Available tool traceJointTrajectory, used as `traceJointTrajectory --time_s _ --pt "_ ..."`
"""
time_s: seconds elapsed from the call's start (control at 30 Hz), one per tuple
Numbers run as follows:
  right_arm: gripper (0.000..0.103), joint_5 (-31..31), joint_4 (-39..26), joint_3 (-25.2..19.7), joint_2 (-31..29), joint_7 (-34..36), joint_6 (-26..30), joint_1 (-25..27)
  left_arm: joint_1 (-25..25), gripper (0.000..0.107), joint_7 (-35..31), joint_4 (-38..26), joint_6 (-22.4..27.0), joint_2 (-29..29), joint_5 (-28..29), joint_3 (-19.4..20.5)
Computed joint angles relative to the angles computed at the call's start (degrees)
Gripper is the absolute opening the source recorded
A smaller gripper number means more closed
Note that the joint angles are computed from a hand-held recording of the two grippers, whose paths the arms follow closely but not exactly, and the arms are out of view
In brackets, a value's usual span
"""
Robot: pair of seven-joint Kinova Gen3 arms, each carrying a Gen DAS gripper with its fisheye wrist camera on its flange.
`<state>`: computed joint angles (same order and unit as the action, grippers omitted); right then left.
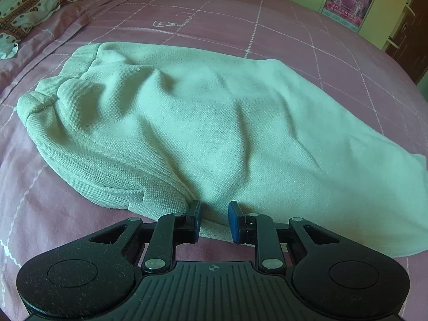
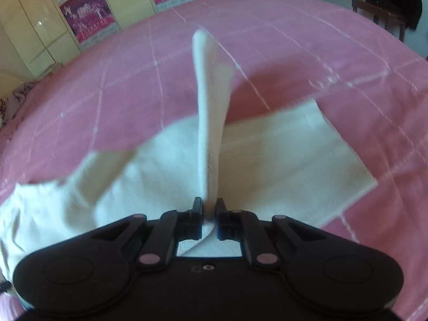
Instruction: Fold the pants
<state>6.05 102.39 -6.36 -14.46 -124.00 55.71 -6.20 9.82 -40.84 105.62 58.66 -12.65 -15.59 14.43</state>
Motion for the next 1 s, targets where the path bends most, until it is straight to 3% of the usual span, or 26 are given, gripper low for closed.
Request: traceJointTrajectory --time_s 0.07,0.2,0.37,0.43,0.53,0.6,0.67,0.77,0.83,0.93,1.0 --pt "0.007 -1.3 2.3 1.8 -1.0 1.0 -0.2 -1.3 0.0 0.024 2.1 -0.7 1.3 0.8 -2.3 2.0" --pt "0.027 -4.5 4.0 2.9 -3.3 2.5 -5.5 0.5 1.2 0.024 3.2 -2.0 3.2 1.9 -4.0 2.3" --pt "0.029 -5.5 4.2 4.9 -2.6 1.2 -7.6 4.1 4.2 0.024 8.3 -4.5 5.8 3.2 -9.6 5.3" --pt "0.027 -6.2 5.0 5.9 -2.2 0.0 -9.1 5.6 5.4 0.024 8.7 -6.8 6.0 4.6 -11.2 6.8" --pt "0.023 -7.1 5.9 6.3 -1.8 -2.5 -12.1 8.4 8.8 0.024 7.8 -11.3 4.4 8.3 -9.8 5.9" --pt "0.005 -7.2 5.6 6.9 -1.5 -1.9 -12.5 8.7 11.2 0.024 8.1 -14.3 3.5 11.7 -9.2 5.9" --pt "0.005 -9.8 6.0 10.1 -3.3 0.6 -14.3 6.0 13.9 0.024 8.4 -16.6 3.5 15.0 -9.9 5.9" --pt "0.004 -8.1 6.6 8.2 -9.4 6.4 -19.4 5.7 17.8 0.024 10.5 -18.3 4.2 18.4 -11.6 5.4" --pt "0.004 -6.3 7.5 6.4 -10.9 6.9 -18.4 7.9 20.5 0.024 12.5 -18.0 5.3 19.5 -13.5 4.6" --pt "0.004 -7.2 9.7 8.7 -7.5 8.4 -12.4 8.5 23.0 0.024 10.7 -18.0 6.2 19.7 -14.6 3.1" --pt "0.004 -8.6 11.0 10.2 -7.1 9.3 -11.6 8.0 23.4 0.024 9.0 -18.5 6.5 19.3 -12.4 1.6"
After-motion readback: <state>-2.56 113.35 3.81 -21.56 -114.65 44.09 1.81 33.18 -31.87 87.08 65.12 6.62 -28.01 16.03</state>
